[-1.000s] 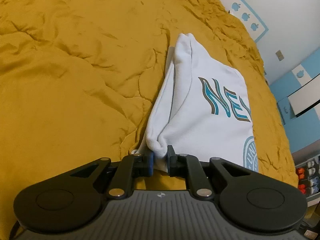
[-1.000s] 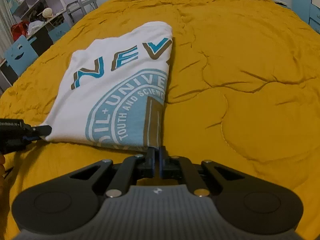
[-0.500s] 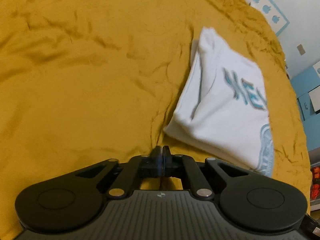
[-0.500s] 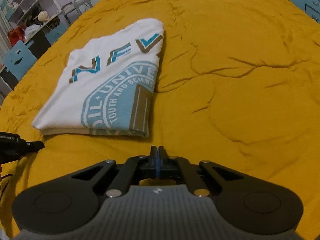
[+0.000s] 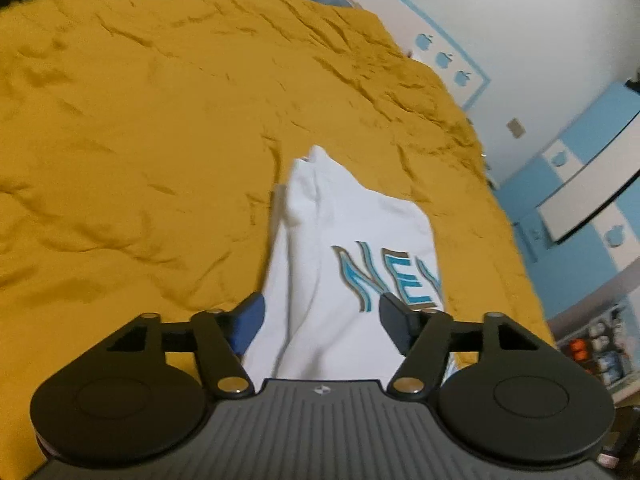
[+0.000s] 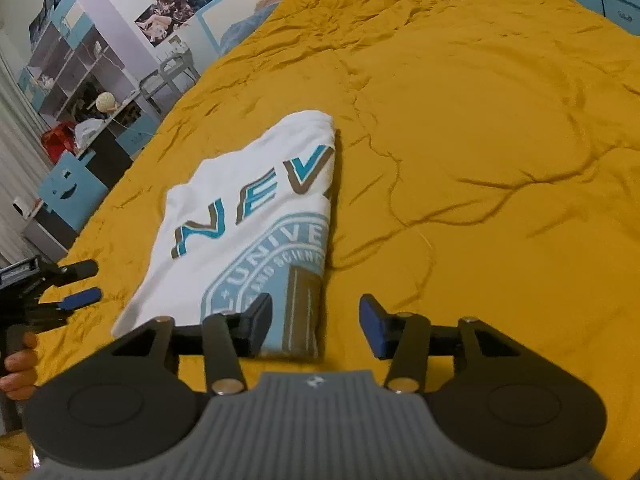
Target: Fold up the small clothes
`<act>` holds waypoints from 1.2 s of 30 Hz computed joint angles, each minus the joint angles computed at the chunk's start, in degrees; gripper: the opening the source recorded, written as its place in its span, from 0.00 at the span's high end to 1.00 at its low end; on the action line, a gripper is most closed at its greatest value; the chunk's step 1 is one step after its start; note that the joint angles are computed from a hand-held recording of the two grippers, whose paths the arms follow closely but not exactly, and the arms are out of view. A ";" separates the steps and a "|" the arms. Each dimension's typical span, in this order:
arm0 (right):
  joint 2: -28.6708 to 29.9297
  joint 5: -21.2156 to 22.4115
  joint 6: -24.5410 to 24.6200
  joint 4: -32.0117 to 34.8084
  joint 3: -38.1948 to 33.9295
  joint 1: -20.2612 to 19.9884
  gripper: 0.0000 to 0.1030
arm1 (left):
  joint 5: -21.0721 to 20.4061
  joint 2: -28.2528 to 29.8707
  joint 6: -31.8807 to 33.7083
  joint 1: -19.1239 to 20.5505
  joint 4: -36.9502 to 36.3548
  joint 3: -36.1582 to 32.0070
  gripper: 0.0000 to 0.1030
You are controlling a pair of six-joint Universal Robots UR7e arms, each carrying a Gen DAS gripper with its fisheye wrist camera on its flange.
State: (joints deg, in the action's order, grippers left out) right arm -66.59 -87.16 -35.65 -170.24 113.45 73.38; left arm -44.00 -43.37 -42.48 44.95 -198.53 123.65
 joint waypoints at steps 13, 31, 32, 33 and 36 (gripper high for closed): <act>12.77 4.93 8.79 7.48 -16.40 0.50 0.45 | -17.45 5.68 8.52 14.99 -4.15 -11.26 0.22; 32.49 11.02 18.53 19.67 -44.51 1.26 0.65 | -25.97 11.38 9.20 22.70 -6.16 -21.71 0.66; 33.02 10.85 18.72 19.70 -45.27 1.47 0.74 | -25.08 11.38 9.48 22.27 -6.25 -21.53 0.68; 33.45 10.56 18.42 20.00 -45.93 1.76 0.78 | -23.73 11.44 10.13 21.70 -6.24 -21.49 0.71; 33.17 8.92 16.46 18.25 -45.10 2.70 0.86 | -18.81 11.46 12.34 19.21 -6.10 -21.47 0.77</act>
